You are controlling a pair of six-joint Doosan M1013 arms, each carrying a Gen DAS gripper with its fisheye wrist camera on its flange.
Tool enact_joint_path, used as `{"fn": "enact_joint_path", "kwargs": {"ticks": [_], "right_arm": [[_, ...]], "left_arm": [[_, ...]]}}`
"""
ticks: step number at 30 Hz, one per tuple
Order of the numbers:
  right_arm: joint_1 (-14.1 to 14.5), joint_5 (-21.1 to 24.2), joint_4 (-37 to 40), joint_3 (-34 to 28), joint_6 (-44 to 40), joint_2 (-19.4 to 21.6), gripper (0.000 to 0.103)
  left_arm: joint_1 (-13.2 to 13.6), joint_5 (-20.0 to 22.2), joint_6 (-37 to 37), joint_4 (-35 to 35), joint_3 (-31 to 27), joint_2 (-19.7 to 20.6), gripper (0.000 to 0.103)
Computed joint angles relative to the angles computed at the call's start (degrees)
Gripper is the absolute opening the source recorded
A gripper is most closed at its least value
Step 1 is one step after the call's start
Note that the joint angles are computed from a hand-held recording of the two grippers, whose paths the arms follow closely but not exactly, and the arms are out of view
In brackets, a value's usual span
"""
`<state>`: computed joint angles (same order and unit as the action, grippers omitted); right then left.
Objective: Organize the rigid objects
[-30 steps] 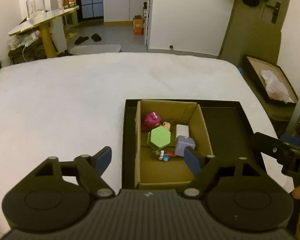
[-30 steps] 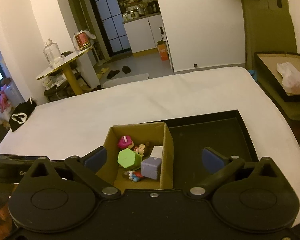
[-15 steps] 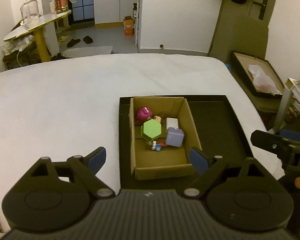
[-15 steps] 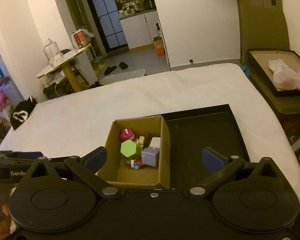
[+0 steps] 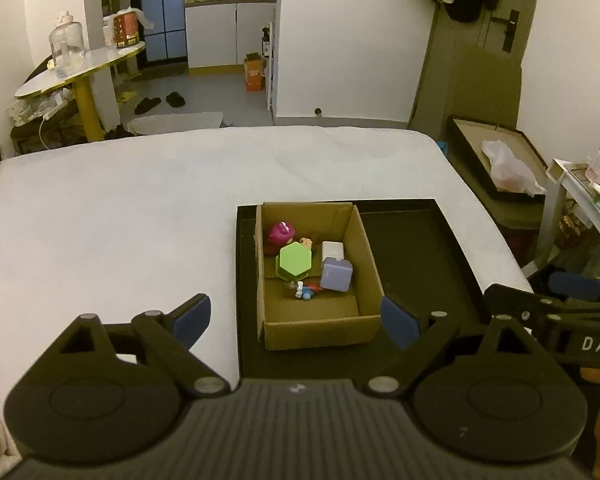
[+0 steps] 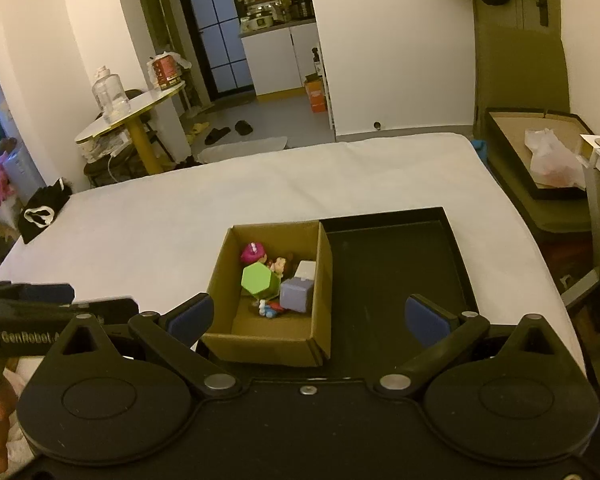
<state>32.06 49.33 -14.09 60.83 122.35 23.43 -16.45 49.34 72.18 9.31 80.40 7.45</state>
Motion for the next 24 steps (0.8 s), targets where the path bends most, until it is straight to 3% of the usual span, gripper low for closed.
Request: {"fn": "enact_joint_path", "kwargs": {"ticks": [8,24], "right_arm": [[0.92,0.58,-4.40,1.96,4.00,-1.54,0.103],[2.03,0.02,-6.43,4.68,5.09,-3.19,0.103]], "left_arm": [[-0.98,0.21,0.46,1.09,1.98,-1.61,0.092],[-0.20,-0.44,-0.91,1.41,4.61,-3.29,0.092]]}}
